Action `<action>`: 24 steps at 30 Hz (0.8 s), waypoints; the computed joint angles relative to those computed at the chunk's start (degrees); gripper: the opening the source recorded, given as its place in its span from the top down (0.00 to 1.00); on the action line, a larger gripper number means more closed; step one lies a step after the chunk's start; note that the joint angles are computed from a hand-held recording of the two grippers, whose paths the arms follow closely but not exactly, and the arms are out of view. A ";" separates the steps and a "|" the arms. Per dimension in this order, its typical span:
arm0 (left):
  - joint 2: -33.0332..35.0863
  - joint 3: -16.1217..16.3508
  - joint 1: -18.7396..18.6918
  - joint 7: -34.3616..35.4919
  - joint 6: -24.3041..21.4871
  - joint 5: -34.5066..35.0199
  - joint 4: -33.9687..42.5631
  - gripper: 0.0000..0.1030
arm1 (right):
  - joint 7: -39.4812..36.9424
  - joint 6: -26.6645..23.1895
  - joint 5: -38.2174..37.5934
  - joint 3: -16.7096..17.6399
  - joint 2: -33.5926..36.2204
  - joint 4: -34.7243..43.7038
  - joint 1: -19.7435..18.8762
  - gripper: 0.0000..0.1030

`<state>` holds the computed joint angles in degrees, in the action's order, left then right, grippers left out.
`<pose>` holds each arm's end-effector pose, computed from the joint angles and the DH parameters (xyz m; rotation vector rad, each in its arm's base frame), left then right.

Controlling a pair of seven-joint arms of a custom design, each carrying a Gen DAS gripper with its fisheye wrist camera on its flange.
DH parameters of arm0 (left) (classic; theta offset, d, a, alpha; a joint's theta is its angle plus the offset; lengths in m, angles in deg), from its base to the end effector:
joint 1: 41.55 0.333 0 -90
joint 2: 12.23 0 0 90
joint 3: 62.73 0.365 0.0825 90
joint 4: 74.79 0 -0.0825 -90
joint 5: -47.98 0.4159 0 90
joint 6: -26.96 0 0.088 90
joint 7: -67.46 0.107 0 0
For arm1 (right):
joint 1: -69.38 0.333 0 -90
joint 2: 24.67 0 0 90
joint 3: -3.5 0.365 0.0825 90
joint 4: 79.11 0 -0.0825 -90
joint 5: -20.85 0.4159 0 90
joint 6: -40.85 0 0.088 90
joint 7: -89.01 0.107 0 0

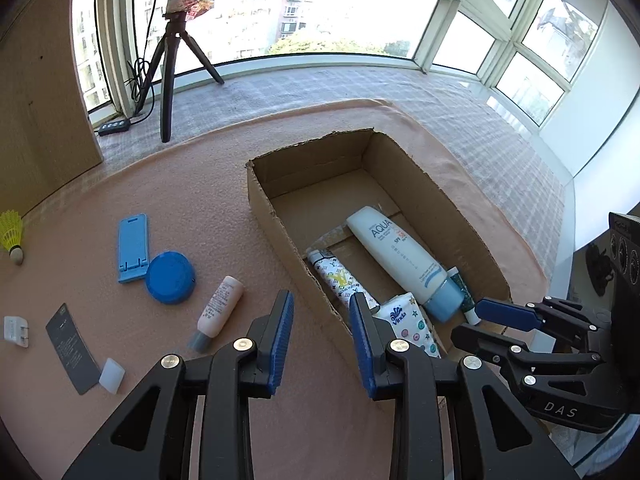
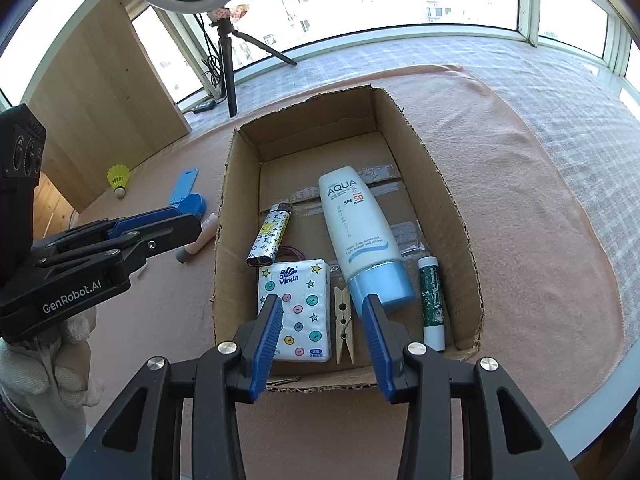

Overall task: Organize objects
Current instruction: 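Carry the lighter and clothespin into the box and release both, then grasp the pink lotion bottle with the right gripper while the left gripper grasps the white cap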

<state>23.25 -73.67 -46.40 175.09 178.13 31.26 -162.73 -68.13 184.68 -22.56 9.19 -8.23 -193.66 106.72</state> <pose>0.7782 -0.1789 0.3734 -1.7178 2.3265 -0.8180 0.4801 0.4508 0.3638 -1.1810 2.3948 -0.3896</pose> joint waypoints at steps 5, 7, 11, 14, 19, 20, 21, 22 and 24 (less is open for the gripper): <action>-1.94 1.65 0.91 -1.03 1.76 0.48 -3.85 0.70 | -0.49 0.98 -1.01 -0.32 1.43 2.17 0.40 0.63; -2.80 2.60 1.25 -1.63 2.53 1.20 -5.66 0.70 | -1.04 1.74 -1.84 -0.59 2.16 3.41 0.68 0.63; -4.21 4.90 1.82 -3.47 3.97 3.47 -9.08 0.70 | -5.18 1.99 -2.09 -0.87 4.75 7.77 1.21 0.63; -4.69 5.71 3.08 -4.83 4.15 3.90 -10.73 0.70 | -8.83 2.61 -1.08 -1.23 7.27 11.55 1.47 0.63; -5.14 6.07 5.15 -5.33 4.42 4.30 -12.70 0.70 | -16.51 3.53 3.57 -1.68 12.28 18.90 1.32 0.59; -5.17 5.97 5.51 -5.25 4.43 4.25 -12.91 0.70 | -17.97 3.62 4.84 -1.79 13.29 20.32 1.25 0.57; -5.17 5.99 5.77 -5.19 4.37 4.31 -13.09 0.70 | -19.35 3.71 6.18 -1.89 14.36 21.79 1.16 0.56; -5.13 6.03 5.97 -5.15 4.35 4.40 -13.25 0.70 | -20.74 3.70 7.75 -1.90 15.46 23.28 0.99 0.56; -4.97 5.98 6.32 -4.87 4.49 4.52 -13.47 0.70 | -22.88 3.93 10.99 -1.99 17.66 26.07 0.63 0.56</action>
